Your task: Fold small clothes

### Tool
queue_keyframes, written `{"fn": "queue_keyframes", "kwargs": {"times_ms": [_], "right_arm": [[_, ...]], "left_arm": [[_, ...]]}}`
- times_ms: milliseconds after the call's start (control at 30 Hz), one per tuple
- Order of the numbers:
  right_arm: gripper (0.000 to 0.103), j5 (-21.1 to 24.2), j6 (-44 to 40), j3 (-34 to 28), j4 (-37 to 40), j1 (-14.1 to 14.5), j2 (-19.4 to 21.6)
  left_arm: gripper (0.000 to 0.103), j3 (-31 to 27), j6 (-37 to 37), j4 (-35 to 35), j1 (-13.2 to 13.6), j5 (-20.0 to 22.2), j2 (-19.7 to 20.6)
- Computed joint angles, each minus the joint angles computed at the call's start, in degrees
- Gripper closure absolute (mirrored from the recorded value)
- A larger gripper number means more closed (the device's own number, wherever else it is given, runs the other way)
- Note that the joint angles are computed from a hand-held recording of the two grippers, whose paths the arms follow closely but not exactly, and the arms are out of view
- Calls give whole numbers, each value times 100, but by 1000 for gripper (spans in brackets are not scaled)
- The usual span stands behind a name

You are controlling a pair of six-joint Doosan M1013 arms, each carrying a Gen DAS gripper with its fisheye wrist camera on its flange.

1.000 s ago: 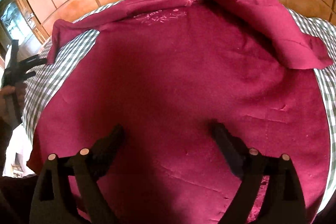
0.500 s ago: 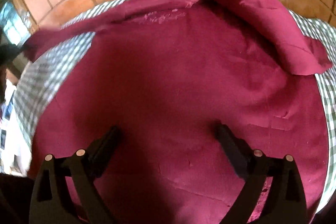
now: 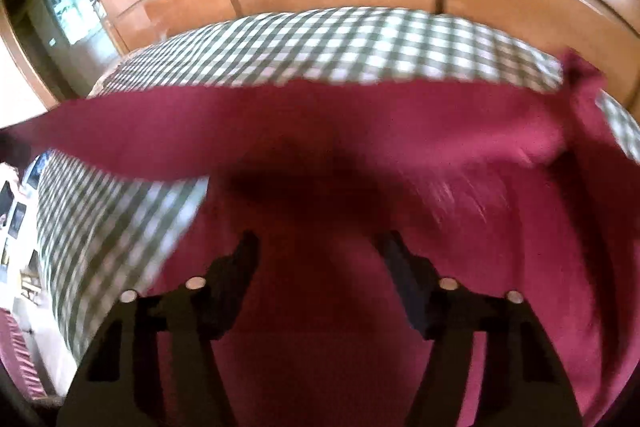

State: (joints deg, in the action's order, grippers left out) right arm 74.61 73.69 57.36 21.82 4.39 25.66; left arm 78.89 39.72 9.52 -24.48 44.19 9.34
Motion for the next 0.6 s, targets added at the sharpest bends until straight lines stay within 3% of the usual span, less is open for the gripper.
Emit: {"fn": "queue_keyframes", "kwargs": {"times_ms": [133,167,267,367,467,567,600], "right_arm": [[43,-330,807,-1319,-126,74,722],[36,-503,1091,-1678,-425,123,894],[28,-632,1424,-2046,-488,93,1052],[18,-1000,1237,-1360,-371,3,651],[17,-982,929,-531,-300,-63,200],[17,-915,657,212,-214,-108,-227],[17,-932,556,497,-201,-112,-400]], "left_arm": [[100,-41,130,-543,159,-140,41],[100,-167,125,-583,203,-36,143],[100,-598,268,-1147,468,428,532],[100,-1055,32,-1085,697,1018,988],[100,-1389,-41,-1323,931,1334,1379],[99,-1696,-231,-1137,1027,1724,1681],[94,-1676,-356,-1272,1086,1693,1709]]}}
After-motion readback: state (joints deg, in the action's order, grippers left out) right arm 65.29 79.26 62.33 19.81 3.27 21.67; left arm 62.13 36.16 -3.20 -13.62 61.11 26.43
